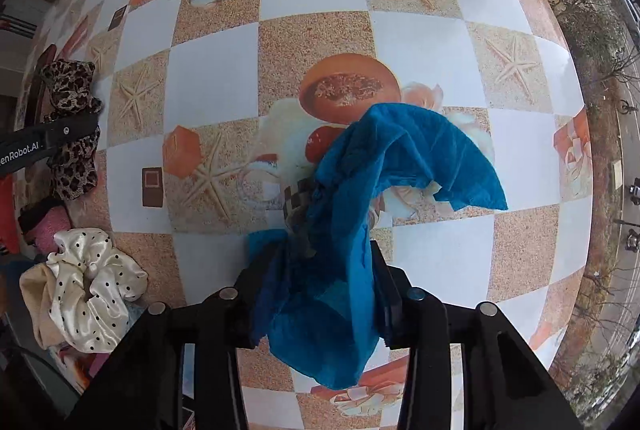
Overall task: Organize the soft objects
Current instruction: 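Carry the leopard scrunchie and blue gloves over the white box with both tools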
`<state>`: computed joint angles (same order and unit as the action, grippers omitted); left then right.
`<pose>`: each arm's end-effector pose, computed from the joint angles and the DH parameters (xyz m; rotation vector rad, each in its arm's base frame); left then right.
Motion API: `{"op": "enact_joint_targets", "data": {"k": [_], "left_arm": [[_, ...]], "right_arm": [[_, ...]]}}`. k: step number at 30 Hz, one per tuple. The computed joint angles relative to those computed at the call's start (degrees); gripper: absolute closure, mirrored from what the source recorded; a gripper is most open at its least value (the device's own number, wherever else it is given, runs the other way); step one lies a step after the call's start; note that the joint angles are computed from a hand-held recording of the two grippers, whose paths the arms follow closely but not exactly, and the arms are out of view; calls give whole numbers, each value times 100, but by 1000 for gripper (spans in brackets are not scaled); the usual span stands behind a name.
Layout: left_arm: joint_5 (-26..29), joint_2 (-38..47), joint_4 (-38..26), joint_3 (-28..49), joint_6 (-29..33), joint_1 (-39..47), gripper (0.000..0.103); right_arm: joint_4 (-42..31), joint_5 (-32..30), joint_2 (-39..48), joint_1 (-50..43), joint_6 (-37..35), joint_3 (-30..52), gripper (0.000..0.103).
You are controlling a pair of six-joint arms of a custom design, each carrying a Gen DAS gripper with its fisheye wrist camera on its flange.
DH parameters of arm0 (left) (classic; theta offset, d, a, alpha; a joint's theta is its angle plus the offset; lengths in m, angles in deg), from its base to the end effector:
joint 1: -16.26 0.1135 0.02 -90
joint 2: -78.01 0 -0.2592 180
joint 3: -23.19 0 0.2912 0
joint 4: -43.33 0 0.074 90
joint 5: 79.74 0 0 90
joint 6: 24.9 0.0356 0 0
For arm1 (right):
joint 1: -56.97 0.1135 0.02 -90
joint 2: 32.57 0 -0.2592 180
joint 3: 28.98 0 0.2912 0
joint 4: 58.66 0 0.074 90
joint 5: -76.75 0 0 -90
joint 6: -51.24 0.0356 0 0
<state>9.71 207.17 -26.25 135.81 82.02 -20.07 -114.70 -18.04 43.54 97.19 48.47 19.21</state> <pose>0.3790 -0.2783 0.1222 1.3768 2.7476 -0.0030 0.1711 0.1486 0.1199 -1.2327 -2.8516 -0.2045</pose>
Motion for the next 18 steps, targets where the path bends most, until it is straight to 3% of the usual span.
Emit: {"op": "enact_joint_targets", "data": {"k": [1,5,11,18], "left_arm": [[24,-97,58,-90,33,11,63],[106,-614,153,-430,155,41,63],[111,-1365,1,-716,125,-68,63],[275,-2310,110,-1541,286,290,63]], "right_arm": [[152,-17,-198,-1,107,-156,90],[220,208,-996,225,622,-520,90],[-492,581,-2083,630,1109,-613,90],[-903,947,-2441,936,1484,-358,90]]}}
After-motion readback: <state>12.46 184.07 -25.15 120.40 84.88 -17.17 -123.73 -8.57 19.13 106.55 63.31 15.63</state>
